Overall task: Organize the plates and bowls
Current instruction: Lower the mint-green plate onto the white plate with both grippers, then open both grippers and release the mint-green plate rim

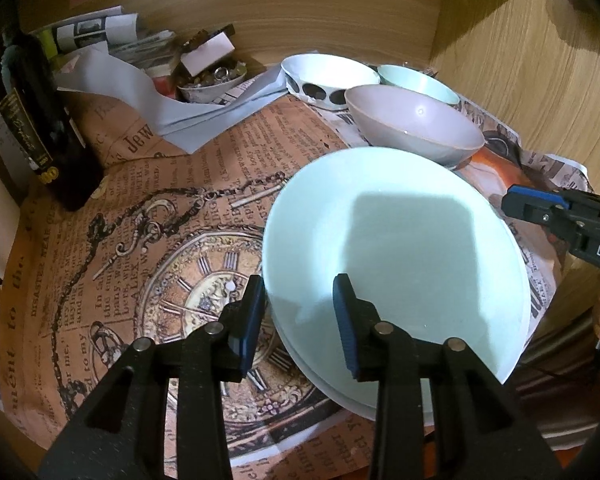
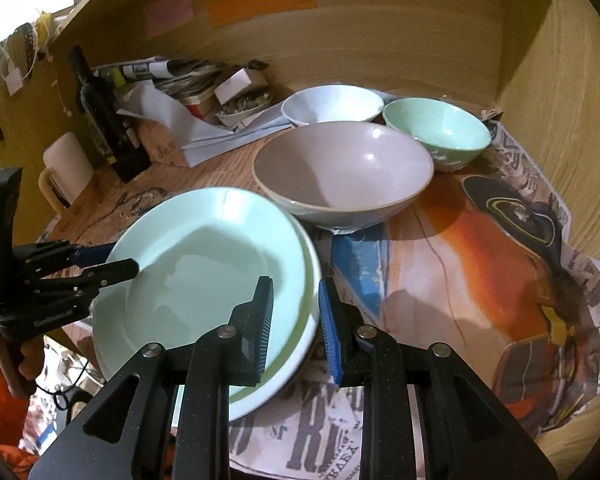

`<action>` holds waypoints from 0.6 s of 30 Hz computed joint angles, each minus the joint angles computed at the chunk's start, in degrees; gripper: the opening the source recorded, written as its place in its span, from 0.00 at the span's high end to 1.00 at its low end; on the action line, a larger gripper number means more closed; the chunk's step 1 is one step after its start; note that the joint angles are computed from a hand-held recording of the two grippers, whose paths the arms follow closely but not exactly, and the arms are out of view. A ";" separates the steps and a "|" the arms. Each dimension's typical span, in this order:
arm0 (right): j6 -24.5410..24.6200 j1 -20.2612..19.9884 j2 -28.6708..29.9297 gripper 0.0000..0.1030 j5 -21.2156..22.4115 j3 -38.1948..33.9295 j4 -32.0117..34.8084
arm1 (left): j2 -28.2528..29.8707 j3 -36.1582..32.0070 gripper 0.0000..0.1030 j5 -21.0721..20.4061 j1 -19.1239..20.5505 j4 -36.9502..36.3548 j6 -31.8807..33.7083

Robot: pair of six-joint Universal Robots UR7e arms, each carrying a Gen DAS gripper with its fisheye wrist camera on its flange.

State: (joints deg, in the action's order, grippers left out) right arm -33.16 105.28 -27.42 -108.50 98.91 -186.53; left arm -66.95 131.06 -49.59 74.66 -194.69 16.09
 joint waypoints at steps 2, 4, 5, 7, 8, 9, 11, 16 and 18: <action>0.39 -0.24 -0.13 0.79 0.37 -0.08 -0.29 | -0.02 0.40 0.59 1.26 -0.57 -2.24 1.06; 0.28 -0.41 -0.19 0.79 0.35 -0.24 -1.30 | -0.46 0.99 0.50 1.95 -1.24 -4.83 2.04; 0.21 -0.39 -0.21 0.79 0.31 -0.26 -1.77 | -0.74 1.08 0.48 2.11 -1.48 -5.59 2.38; -0.12 -0.50 -0.38 0.76 0.71 -0.56 -2.86 | -1.52 0.93 0.47 2.25 -2.08 -6.46 3.04; -0.07 -0.55 -0.46 0.73 0.97 -0.58 -3.24 | -1.90 0.75 0.44 2.18 -2.26 -6.49 3.15; 0.04 -0.63 -0.57 0.71 1.34 -0.80 -3.78 | -2.20 0.48 0.42 2.09 -2.55 -6.80 3.26; -0.03 -0.64 -0.54 0.63 1.73 -1.20 -5.49 | -2.57 -0.24 0.34 1.93 -3.04 -7.28 3.55; -1.44 -0.76 -0.07 0.42 3.02 -2.55 -11.17 | -1.68 -3.73 0.16 1.19 -3.81 -8.23 5.16; -2.04 -0.75 0.49 0.37 3.17 -3.60 -12.82 | -0.80 -5.49 0.14 1.14 -3.92 -7.93 5.83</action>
